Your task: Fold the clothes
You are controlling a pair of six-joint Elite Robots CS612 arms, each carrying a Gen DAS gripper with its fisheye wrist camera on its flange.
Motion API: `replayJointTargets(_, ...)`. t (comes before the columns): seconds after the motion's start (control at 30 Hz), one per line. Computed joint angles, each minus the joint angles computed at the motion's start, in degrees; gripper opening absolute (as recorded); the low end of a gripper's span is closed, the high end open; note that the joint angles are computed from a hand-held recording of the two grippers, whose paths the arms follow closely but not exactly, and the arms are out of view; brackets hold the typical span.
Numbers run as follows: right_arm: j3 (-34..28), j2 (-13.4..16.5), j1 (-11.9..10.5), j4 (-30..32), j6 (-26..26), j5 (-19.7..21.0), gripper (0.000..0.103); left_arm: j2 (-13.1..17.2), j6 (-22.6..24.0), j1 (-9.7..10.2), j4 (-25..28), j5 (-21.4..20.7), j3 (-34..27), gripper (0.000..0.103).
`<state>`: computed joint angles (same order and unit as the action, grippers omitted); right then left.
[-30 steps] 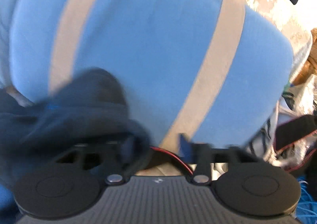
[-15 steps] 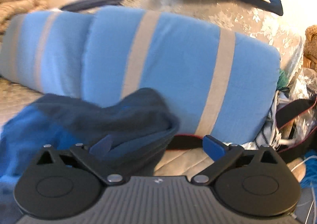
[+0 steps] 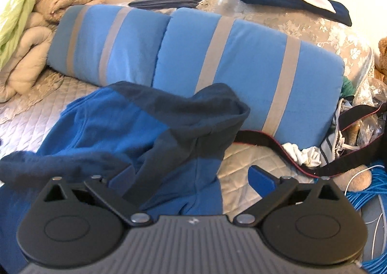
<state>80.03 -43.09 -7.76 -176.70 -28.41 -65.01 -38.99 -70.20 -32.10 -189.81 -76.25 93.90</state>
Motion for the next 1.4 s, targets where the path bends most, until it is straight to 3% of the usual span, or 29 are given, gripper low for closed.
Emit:
replayJointTargets(0.03, 0.4, -0.2, 0.0, -0.3, 0.1, -0.1, 0.103, 0.6, -1.3, 0.56, -0.7, -1.7, -0.3, 0.063)
replayJointTargets(0.07, 0.7, -0.4, 0.0, -0.7, 0.2, -0.4, 0.103, 1.2, -3.1, 1.06, -1.7, -3.7, -0.7, 0.036)
replayJointTargets(0.1, 1.0, -0.6, 0.1, -0.9, 0.2, -0.5, 0.103, 1.8, -4.8, 1.48, -3.1, -5.5, -0.9, 0.024)
replayJointTargets(0.17, 1.5, -0.9, 0.0, -1.2, -0.1, -0.6, 0.103, 2.1, -6.6, 1.57, -4.9, -6.6, -0.9, 0.012)
replayJointTargets(0.27, 2.1, -1.2, 0.1, -1.6, -1.5, -1.4, 0.103, 1.1, -5.3, 0.82, -6.4, -4.7, 0.3, 0.006)
replayJointTargets(0.4, 3.0, -1.2, 0.1, -1.3, -3.4, -2.5, 0.103, -1.1, -2.9, -0.77, -10.3, -2.2, 3.4, 0.004)
replayJointTargets(0.73, 2.4, 0.3, 0.6, 1.9, -3.1, -6.5, 0.103, -6.5, 2.7, -4.17, -13.3, 7.1, 8.0, 0.003)
replayJointTargets(0.87, 2.5, 0.6, 0.8, 2.5, -3.3, -7.0, 0.103, -7.9, 1.5, -4.25, -8.6, 11.4, 8.1, 0.001)
replayJointTargets(1.0, 3.1, 0.5, 0.9, 2.4, -4.6, -6.9, 0.103, -8.5, -3.7, -4.02, 0.9, 16.4, 8.2, 0.005)
replayJointTargets(1.03, 3.2, 0.4, 0.9, 2.3, -4.8, -6.8, 0.103, -8.4, -4.5, -3.76, 1.3, 15.6, 8.3, 0.01)
replayJointTargets(1.1, 3.5, 0.3, 0.8, 2.1, -5.0, -6.5, 0.103, -7.8, -4.7, -3.26, 1.1, 13.0, 8.4, 0.032)
replayJointTargets(1.17, 3.8, 0.1, 0.7, 1.9, -5.1, -6.4, 0.103, -7.2, -4.3, -3.18, 0.9, 11.3, 8.4, 0.046)
replayJointTargets(1.4, 4.4, -0.3, 0.5, 2.0, -4.7, -6.8, 0.103, -4.7, 3.0, -3.47, -3.1, 4.6, 8.4, 0.048)
